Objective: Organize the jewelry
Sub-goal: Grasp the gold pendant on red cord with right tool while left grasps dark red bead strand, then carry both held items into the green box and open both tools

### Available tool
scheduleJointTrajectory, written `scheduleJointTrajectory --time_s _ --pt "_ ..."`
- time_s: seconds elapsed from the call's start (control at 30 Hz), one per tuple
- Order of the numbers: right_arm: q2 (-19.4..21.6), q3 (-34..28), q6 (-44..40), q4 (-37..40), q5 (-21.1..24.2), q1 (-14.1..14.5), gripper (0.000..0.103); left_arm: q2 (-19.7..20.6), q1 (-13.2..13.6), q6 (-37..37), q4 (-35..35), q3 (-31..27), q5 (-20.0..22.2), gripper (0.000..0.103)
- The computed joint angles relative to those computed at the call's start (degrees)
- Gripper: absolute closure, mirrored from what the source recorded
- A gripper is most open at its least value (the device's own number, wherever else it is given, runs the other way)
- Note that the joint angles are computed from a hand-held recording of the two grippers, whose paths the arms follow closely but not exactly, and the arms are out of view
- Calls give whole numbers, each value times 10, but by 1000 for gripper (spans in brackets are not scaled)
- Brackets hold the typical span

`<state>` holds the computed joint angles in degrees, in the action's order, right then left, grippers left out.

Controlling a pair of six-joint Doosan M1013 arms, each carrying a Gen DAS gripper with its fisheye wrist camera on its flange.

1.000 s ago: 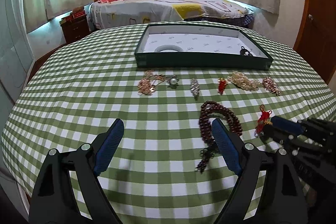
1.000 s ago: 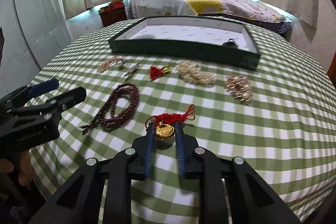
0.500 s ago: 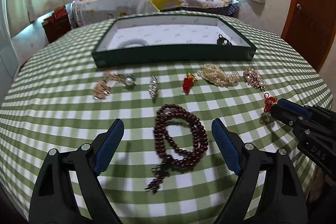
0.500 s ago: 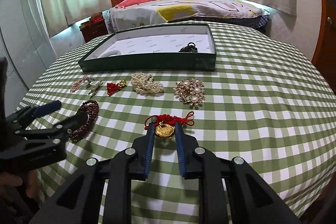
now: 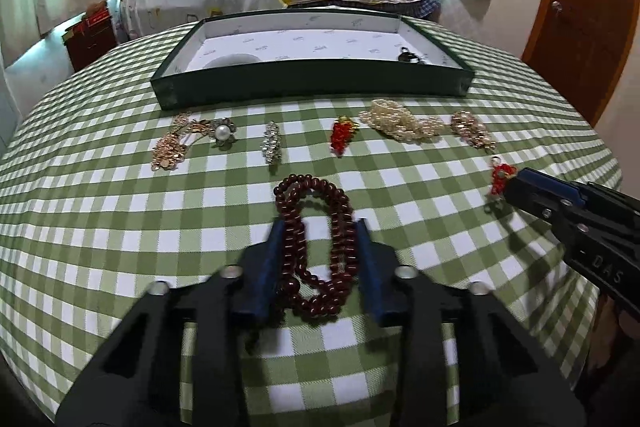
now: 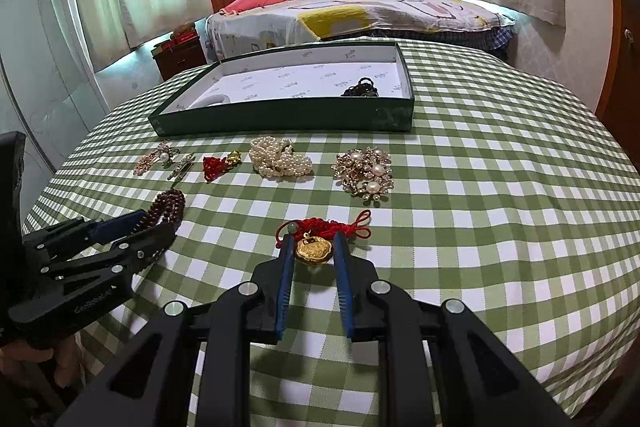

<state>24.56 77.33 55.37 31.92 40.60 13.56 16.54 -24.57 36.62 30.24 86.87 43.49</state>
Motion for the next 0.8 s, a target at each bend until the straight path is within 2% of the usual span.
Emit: scheduleJointTrajectory --time_s 0.17,0.23,0.33,0.8 --pt "-3 3 -9 9 -2 0 82 -11 2 -2 -10 16 -23 87" --pt "-6 6 -17 16 -7 0 82 -14 2 -3 -10 19 -25 87" --pt "-10 10 -28 28 -14 -1 82 -23 -1 -16 9 26 -35 97" --pt "-16 12 -43 49 -23 -1 82 -38 -6 -58 68 31 -46 97"
